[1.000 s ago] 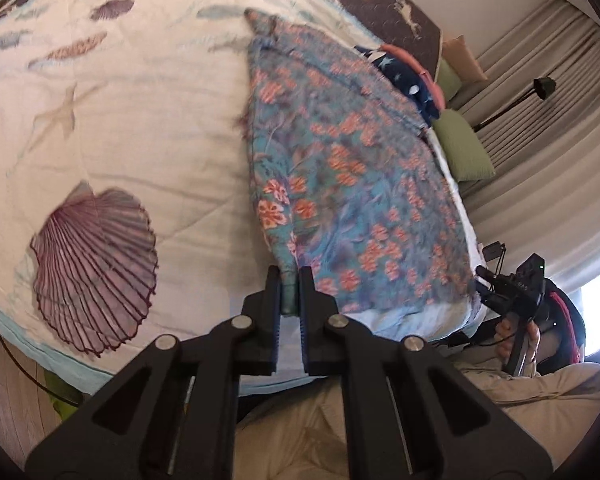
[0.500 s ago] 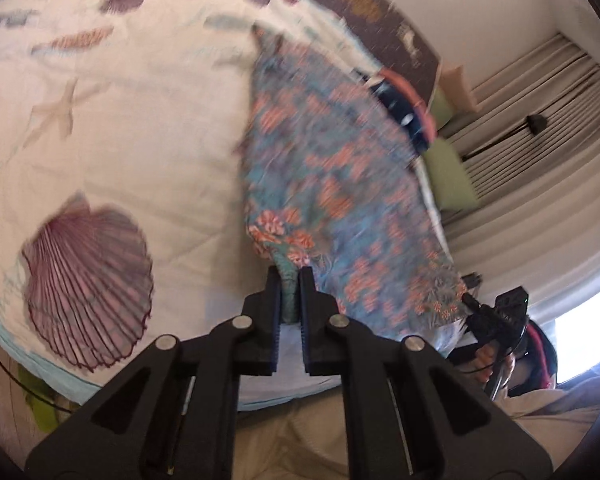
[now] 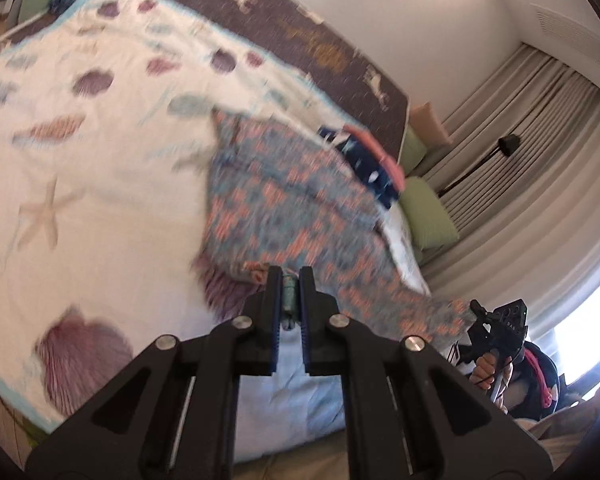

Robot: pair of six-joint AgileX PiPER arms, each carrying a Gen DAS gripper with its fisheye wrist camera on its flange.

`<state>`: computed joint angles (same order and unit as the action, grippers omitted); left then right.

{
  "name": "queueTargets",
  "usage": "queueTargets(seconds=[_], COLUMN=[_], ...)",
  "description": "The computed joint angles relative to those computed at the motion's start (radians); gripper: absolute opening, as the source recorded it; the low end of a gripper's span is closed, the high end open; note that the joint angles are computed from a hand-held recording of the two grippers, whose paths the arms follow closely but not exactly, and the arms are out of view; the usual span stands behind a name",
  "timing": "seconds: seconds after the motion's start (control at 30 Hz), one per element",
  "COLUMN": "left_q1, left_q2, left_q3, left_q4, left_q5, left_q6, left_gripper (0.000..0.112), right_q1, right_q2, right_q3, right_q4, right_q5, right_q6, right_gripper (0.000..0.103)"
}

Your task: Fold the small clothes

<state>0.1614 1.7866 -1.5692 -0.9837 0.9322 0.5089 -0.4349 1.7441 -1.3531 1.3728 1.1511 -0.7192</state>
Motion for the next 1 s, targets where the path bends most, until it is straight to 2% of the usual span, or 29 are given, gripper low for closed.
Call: queueTargets(seconds=[0.1, 0.17, 0.2, 0.3, 0.4, 0.43, 0.47, 0.53, 0.6, 0.7, 0.83, 0.9, 1.0], left_q1=[-0.014, -0.029, -0.036, -0.051, -0.076, -0.081, -0.085, -0.083, -0.081, -0.069, -0.050, -0.037, -0.001], left_q2=[0.051, 0.103, 0.124, 0.175, 0.172, 0.171, 0.173, 0.177, 0.182, 0.186, 0.142, 0.117, 0.123], left_q3=[-0.144, -0.261, -0.304, -0.380, -0.331, -0.308, -0.275, -0.218, -0.174, -0.124, 0.000, 0.050, 0.096], left_q4=[0.049, 0.101, 0.124, 0.157, 0.260, 0.294, 0.329, 0.360, 0.388, 0.394, 0.347, 0.299, 0.167], left_q5=[-0.008, -0.004, 0.000, 0.036, 0.050, 0.058, 0.071, 0.091, 0.119, 0.169, 0.171, 0.157, 0.181], left_q6=[-0.064, -0.130, -0.158, -0.193, -0.210, -0.219, -0.233, -0.245, -0.257, -0.259, -0.183, -0.133, -0.035], left_gripper=[0.009, 0.009, 0.009, 0.009, 0.010, 0.017, 0.032, 0.052, 0.053, 0.053, 0.056, 0.058, 0.058], right_q1=[0.000, 0.032, 0.043, 0.082, 0.104, 0.102, 0.100, 0.091, 0.071, 0.054, 0.040, 0.045, 0.057], right_q2=[0.030, 0.047, 0.062, 0.111, 0.106, 0.092, 0.075, 0.068, 0.072, 0.071, 0.051, 0.050, 0.084], right_q3=[-0.103, -0.210, -0.249, -0.356, -0.305, -0.251, -0.179, -0.090, -0.013, 0.052, 0.105, 0.130, 0.151], right_q4=[0.005, -0.107, -0.140, -0.315, -0.447, -0.471, -0.498, -0.488, -0.447, -0.414, -0.360, -0.339, -0.255], right_q5=[-0.015, -0.090, -0.101, -0.073, -0.050, -0.056, -0.069, -0.085, -0.074, -0.044, 0.017, 0.026, 0.020], right_q6=[0.018, 0.110, 0.147, 0.289, 0.322, 0.317, 0.314, 0.294, 0.264, 0.212, 0.115, 0.096, 0.036], right_gripper=[0.005, 0.005, 0.005, 0.008, 0.012, 0.017, 0.020, 0.024, 0.028, 0.040, 0.056, 0.056, 0.056])
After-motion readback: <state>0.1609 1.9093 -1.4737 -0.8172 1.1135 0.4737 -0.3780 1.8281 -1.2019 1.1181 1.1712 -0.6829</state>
